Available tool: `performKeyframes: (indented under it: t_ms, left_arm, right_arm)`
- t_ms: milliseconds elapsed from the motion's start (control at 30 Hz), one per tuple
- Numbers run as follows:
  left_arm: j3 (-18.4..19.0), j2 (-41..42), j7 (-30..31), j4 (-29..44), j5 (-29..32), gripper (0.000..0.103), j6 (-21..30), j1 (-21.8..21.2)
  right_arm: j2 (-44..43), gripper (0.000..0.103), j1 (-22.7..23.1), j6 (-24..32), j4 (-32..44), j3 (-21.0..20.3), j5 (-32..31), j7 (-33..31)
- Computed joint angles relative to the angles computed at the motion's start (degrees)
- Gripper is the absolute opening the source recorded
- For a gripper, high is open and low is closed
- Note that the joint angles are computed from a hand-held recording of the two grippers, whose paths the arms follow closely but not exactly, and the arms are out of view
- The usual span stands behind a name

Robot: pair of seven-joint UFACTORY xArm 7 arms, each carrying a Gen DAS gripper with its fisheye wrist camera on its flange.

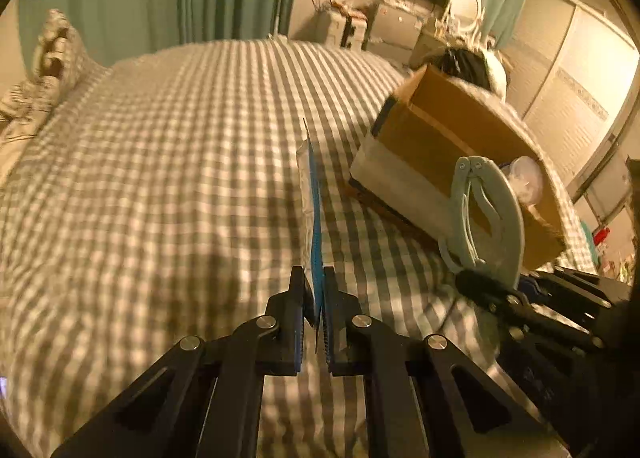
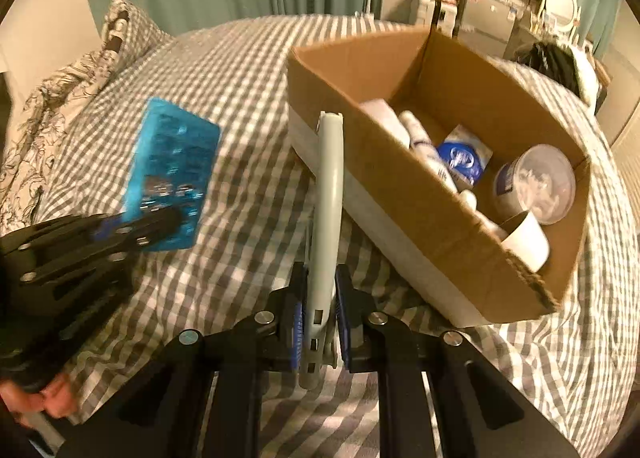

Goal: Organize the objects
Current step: 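Grasp the teal blister pack with the left tool while the right tool holds the grey clip, then carry the blister pack and clip into the cardboard box and open both tools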

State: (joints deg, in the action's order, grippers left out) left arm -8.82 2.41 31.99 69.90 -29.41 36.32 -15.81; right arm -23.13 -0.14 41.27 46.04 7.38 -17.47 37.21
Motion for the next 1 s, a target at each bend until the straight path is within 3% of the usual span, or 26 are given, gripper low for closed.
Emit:
performKeyframes:
  t_ms: [267,567,733,1000]
  left_arm:
    - [3.07,-11.16,1.69,-3.71,-2.92,0.007,0.71,0.15]
    - [3.99,-18.71,1.35,-3.33,-2.82,0.007,1.19,-3.95]
    - [1.9,-17.15,-0.12,0.82,-0.33,0.007,0.59,-6.56]
    - [-3.08,-3.09,-8.05,15.83,7.87,0.007,0.33,-9.18]
  right_arm:
    - [-9.07,0.013,1.36,2.83,-0.06,3.74,-2.09,2.5]
    - [-17.69,0.013,0.46,3.55,2.21,4.85,-1.46,1.43]
    - [-21.83,0.013,-1.95,1.95,3.05,2.88,-0.98,-1.51]
    - [-19.09,0.013,-7.53,-2.23,5.83,-1.68,0.06,-6.95]
